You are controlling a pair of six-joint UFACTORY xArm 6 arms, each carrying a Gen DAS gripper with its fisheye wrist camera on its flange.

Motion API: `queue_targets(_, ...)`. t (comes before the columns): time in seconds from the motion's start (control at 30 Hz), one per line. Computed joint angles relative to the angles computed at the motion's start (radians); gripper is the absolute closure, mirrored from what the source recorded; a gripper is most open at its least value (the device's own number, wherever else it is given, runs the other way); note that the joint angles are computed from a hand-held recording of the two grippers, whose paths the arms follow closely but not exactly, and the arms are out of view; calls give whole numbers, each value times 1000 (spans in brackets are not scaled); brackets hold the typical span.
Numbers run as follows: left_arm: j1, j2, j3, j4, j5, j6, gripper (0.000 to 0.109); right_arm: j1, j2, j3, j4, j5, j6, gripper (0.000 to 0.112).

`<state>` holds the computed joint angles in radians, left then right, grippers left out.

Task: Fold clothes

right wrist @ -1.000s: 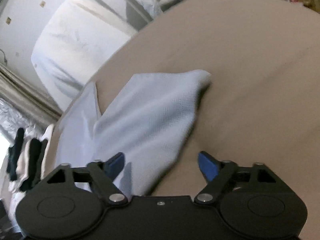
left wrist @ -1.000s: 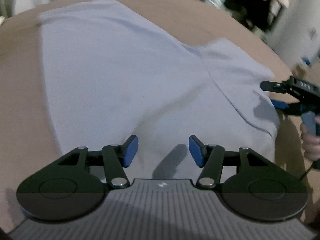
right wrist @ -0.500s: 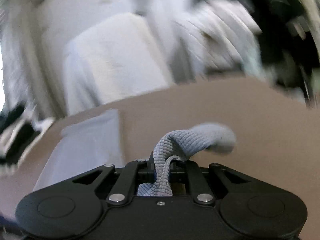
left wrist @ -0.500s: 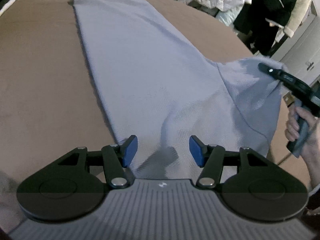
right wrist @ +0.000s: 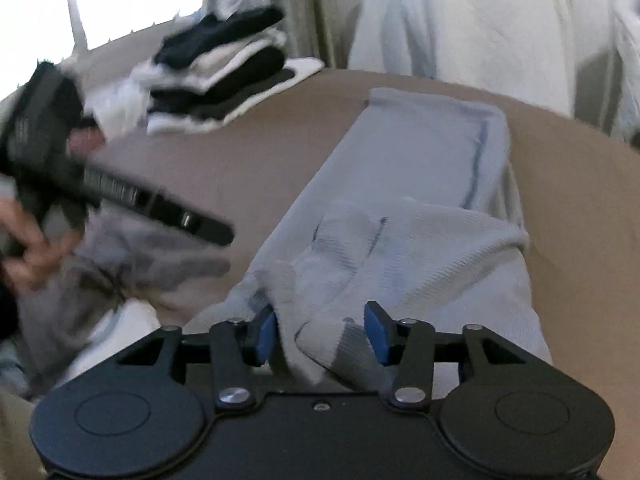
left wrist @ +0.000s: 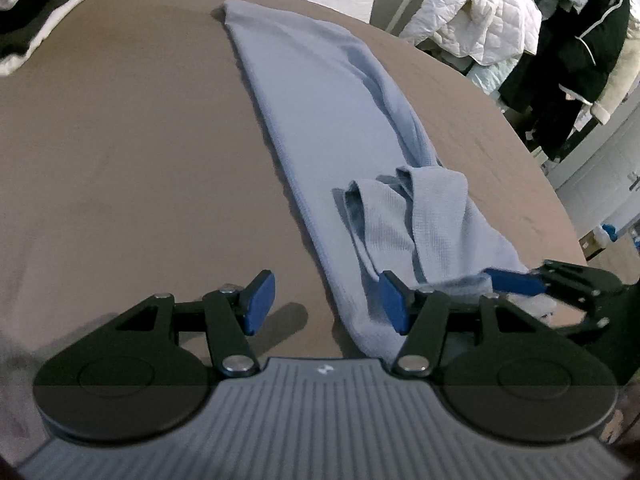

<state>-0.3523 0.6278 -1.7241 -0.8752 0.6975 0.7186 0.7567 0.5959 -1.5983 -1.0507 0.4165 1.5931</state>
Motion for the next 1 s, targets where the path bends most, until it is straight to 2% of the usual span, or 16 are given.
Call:
queue_targets(0.07, -1, -9, 9, -18, 14, 19, 52, -30, -89, 109, -81, -61, 147, 53)
queue_targets(0.1, -3, -15, 13, -25, 23, 33, 52, -29, -133, 161, -120, -58, 196, 51)
queue_targets(0.13, -5, -20, 17, -32, 31, 48, 51, -20, -182, 219, -136, -25, 209, 48)
queue_targets(0.2, -10, -27, 17, -20, 73, 60, 48, 17, -237, 287, -104, 84, 141, 37)
queue_targets(0.27, -9, -30, 20, -16, 117, 64, 47, 59, -288, 366, -63, 194, 86, 31)
queue_targets(0.33, -1, -15, 4, -33, 183, 54, 45, 82, -298, 409, -51, 243, 127, 31)
queue_targets(0.47, 13, 34, -46, -33, 306, -7, 35, 73, -284, 454, -138, 241, 389, 31)
queue_targets(0.57, 14, 77, -88, -12, 389, -53, 34, 36, -250, 435, -277, 208, 579, 33)
queue_targets(0.63, 11, 87, -86, -20, 417, -53, 38, 24, -233, 406, -383, 211, 683, 60)
queue_targets(0.67, 9, 83, -78, -25, 425, -40, 50, 26, -229, 392, -400, 229, 685, 100)
queue_targets(0.7, 6, 79, -71, -28, 434, -26, 61, 42, -226, 373, -385, 285, 647, 102)
queue_targets(0.73, 2, 77, -71, -21, 442, -17, 83, 76, -225, 357, -380, 375, 624, 102)
queue_targets(0.77, -4, 75, -73, 1, 450, -13, 90, 116, -231, 351, -367, 472, 609, 103)
queue_targets(0.83, -18, 73, -75, 52, 459, -20, 90, 181, -246, 360, -288, 602, 610, 105)
queue_targets(0.87, -26, 75, -75, 78, 457, -34, 90, 188, -253, 381, -242, 611, 623, 108)
queue_targets(1.0, -35, 83, -87, 100, 465, -76, 90, 140, -298, 514, -152, 471, 715, 110)
